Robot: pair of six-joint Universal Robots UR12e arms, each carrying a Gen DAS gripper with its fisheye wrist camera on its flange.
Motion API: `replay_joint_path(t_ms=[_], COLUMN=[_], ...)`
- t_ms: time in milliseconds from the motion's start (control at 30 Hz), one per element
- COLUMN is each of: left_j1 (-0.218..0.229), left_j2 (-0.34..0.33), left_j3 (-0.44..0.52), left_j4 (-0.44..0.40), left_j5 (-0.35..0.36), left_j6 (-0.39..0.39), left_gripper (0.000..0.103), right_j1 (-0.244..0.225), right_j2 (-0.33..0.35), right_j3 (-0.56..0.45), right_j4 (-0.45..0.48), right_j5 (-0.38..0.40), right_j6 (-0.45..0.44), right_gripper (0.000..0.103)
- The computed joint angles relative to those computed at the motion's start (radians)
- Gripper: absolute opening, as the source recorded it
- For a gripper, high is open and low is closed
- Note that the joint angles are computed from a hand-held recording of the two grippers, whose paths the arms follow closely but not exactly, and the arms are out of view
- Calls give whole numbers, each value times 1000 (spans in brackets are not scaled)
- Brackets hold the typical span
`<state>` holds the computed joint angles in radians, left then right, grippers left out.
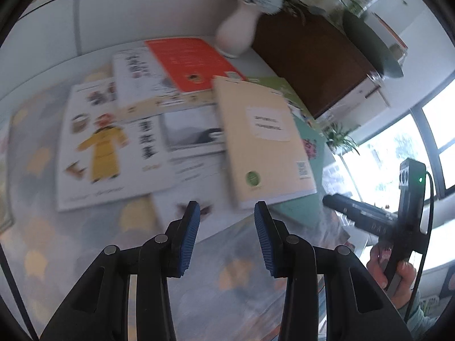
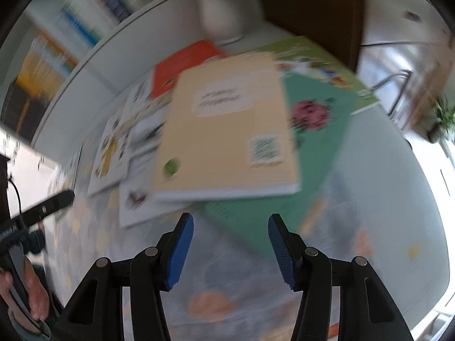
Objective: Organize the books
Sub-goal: 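Move both tools toward the beige-covered book on the pile, then close the right gripper on the beige book's edge and lift it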
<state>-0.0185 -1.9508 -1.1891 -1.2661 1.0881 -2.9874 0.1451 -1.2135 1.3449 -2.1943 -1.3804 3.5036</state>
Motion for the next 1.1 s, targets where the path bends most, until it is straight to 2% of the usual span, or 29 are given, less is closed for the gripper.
replay_joint_path(t_ms=[100,233,300,367,433,600,667,733,833,967,1100], left_j1=[-21,-35,-42,-47,-50,-49,-50,-53,-54,-55,-20], left_j2=[-41,-86,-111,-128,-144,-165,-170,-168,-161,-124,-36], left_j3=[52,96,119,132,144,161,165,160,149,102,-21], left_j4=[-36,-73,-92,-105,-111,-129,-143,-134,-114,-81,-54], left_j5=[8,-9,-6,-10,-9,-37,-50,-42,-28,51,65], left_j6=[12,33,43,45,38,36,45,50,56,73,-1], left_gripper=[37,37,37,37,37,37,37,37,41,41,41], right_j1=[-17,-18,-23,-24,-23,-22,-25,-28,-20,-14,15], right_j2=[4,29,50,72,96,132,145,155,162,159,147], right_j3=[-3,-26,-46,-65,-90,-130,-145,-153,-171,-177,-167], right_j4=[-29,-60,-54,-51,-45,-46,-32,-25,-2,42,77], right_j5=[-26,-70,-67,-69,-83,-105,-88,-55,-72,-20,5], right_j6=[7,-36,-40,-36,-34,-21,-22,-24,-51,-94,-166], right_gripper=[53,53,53,49,40,36,35,34,34,34,35])
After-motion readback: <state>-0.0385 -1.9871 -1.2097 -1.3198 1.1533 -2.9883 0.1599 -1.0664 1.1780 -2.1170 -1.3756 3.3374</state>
